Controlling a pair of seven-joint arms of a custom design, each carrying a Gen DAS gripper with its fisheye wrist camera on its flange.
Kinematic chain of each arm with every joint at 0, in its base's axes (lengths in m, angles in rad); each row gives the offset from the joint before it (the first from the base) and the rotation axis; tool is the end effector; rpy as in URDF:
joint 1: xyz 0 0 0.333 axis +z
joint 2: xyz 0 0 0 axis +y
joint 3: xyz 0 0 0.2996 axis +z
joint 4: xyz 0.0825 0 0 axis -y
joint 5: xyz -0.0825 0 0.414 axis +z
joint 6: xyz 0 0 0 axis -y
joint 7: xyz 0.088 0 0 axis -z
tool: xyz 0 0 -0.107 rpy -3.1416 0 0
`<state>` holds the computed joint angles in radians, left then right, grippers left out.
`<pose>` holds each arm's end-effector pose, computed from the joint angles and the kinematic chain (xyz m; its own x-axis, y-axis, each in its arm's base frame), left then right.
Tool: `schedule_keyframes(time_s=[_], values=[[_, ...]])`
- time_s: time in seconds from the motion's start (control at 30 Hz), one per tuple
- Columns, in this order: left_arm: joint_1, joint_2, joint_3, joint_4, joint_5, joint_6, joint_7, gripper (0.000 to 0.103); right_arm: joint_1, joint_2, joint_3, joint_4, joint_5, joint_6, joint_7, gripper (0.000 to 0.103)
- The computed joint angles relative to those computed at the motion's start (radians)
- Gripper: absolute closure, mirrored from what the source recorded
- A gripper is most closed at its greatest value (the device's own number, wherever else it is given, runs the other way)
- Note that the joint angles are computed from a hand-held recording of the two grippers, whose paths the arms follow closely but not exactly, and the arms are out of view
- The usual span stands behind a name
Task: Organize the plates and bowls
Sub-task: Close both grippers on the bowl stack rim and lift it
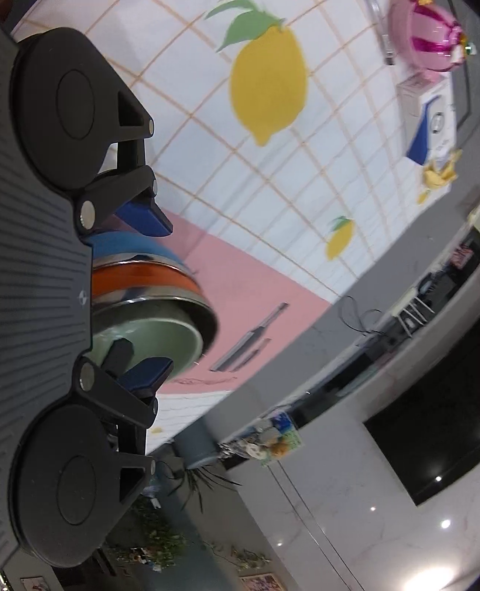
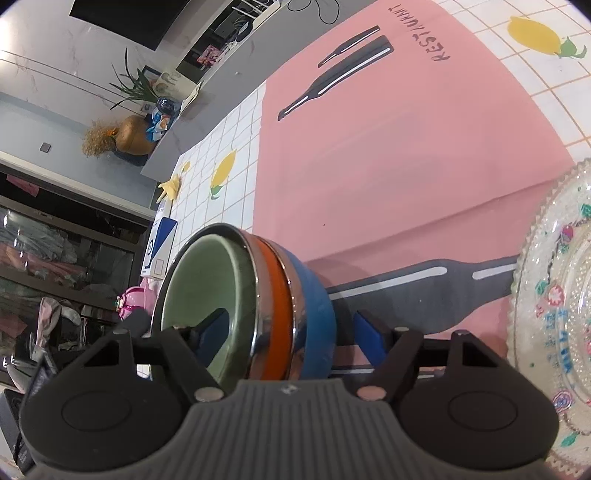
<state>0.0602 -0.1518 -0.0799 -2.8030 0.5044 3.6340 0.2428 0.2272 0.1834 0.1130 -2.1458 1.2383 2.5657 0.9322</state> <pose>0.4265 -0.0698 0.3207 0.3304 -0.6386 0.6950 -0.5380 -0.7324 -0.4173 0.5673 0.1848 0.2971 0.0758 -0.7377 -0.6709 -0.9558 0.1380 -0.2597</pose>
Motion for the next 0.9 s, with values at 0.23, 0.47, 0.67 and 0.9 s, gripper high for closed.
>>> schedule_keyframes(time_s=[0.23,0.47,0.67,0.9], values=[[-0.007,0.044,0.042,0.035,0.151,-0.041,-0.162,0.022,-0.001,0.01,0.002,0.006,0.006,-0.003,0.008,0.037],[0.008,0.054,0.026,0.041,0.175,-0.021,-0.183,0.031,-0.006,0.009,0.003,0.003,0.029,-0.017,-0.007,0.045],[-0.002,0.035,0.014,0.041,0.156,-0.064,-0.158,0.031,-0.011,0.008,0.001,0.0,0.054,-0.027,-0.024,0.047],[-0.015,0.004,-0.006,0.036,0.124,-0.119,-0.106,0.032,-0.014,-0.001,-0.003,-0.013,0.073,-0.028,-0.045,0.052]])
